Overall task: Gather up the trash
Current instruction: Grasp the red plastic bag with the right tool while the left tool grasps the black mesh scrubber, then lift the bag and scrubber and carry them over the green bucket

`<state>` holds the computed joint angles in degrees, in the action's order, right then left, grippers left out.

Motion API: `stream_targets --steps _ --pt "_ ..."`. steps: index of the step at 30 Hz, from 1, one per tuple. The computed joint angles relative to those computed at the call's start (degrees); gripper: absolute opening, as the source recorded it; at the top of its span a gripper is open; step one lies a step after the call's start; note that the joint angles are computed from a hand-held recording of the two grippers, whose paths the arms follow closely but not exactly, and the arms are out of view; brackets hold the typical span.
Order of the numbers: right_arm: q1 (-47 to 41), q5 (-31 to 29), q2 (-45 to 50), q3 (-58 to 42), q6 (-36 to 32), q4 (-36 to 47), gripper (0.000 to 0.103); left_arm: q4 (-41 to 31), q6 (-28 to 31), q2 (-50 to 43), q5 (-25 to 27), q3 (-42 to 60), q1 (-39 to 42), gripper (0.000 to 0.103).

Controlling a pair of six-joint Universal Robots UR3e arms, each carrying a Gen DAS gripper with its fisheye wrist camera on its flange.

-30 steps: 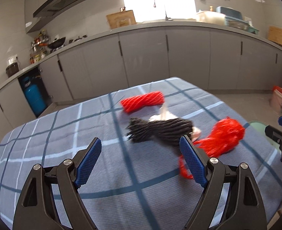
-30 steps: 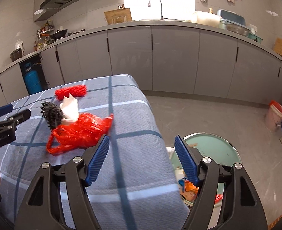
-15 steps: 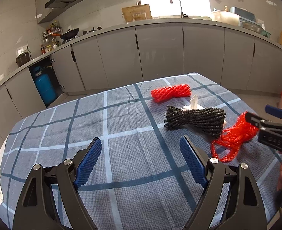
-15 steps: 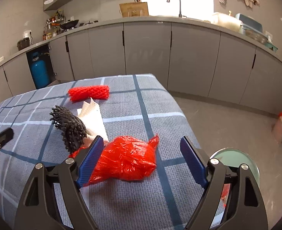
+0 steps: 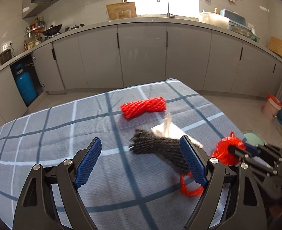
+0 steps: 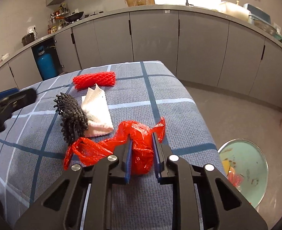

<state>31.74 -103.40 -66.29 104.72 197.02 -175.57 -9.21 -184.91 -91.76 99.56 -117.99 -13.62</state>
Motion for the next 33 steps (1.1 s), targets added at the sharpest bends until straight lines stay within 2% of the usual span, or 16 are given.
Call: stream_targets --steps 2,4,10,17,19,20,22,23,27,33 --pt "0.02 -0.04 -1.57 2.46 0.18 -0.54 0.02 -0.42 -0.68 -3.03 1.13 2.72 -1.98 0.083" --pt "-0.4 0.72 -2.64 3.95 0.27 -0.1 0.02 -0.23 -1.35 -6.7 2.05 5.35 -4.1 0.091" --pt "-0.91 0.49 -5.62 8.9 0.41 -2.39 0.02 -3.35 -1.95 -13.66 8.42 8.96 -8.56 0.091" --pt "-0.58 0.96 -6.56 11.82 0.6 -4.64 0.02 -1.39 -3.67 -8.27 3.95 0.37 -3.34 0.087" --pt "-0.41 0.92 -6.45 11.85 0.71 -5.0 0.02 -1.02 -2.64 -7.41 2.51 -0.3 -2.65 0.067" --pt "-0.27 0.87 -6.51 11.89 0.76 -5.0 0.02 -1.28 -2.13 -7.3 1.57 -0.27 -2.27 0.06" --pt "0.18 0.39 -6.64 12.09 0.75 -5.21 0.02 -1.98 -1.37 -7.09 -0.91 -0.6 -1.32 0.031" --pt "0.52 0.06 -6.82 12.3 0.85 -5.42 0.02 -2.28 -1.16 -6.85 -1.85 -0.95 -0.96 0.022" --pt "1.47 -1.08 -7.88 13.63 1.04 -6.82 0.02 -0.24 -0.41 -4.51 -1.67 -3.85 -1.07 0.016" --pt "2.93 -3.13 -10.08 14.48 1.27 -7.85 0.02 2.76 2.18 0.59 3.92 -6.67 -4.25 0.015"
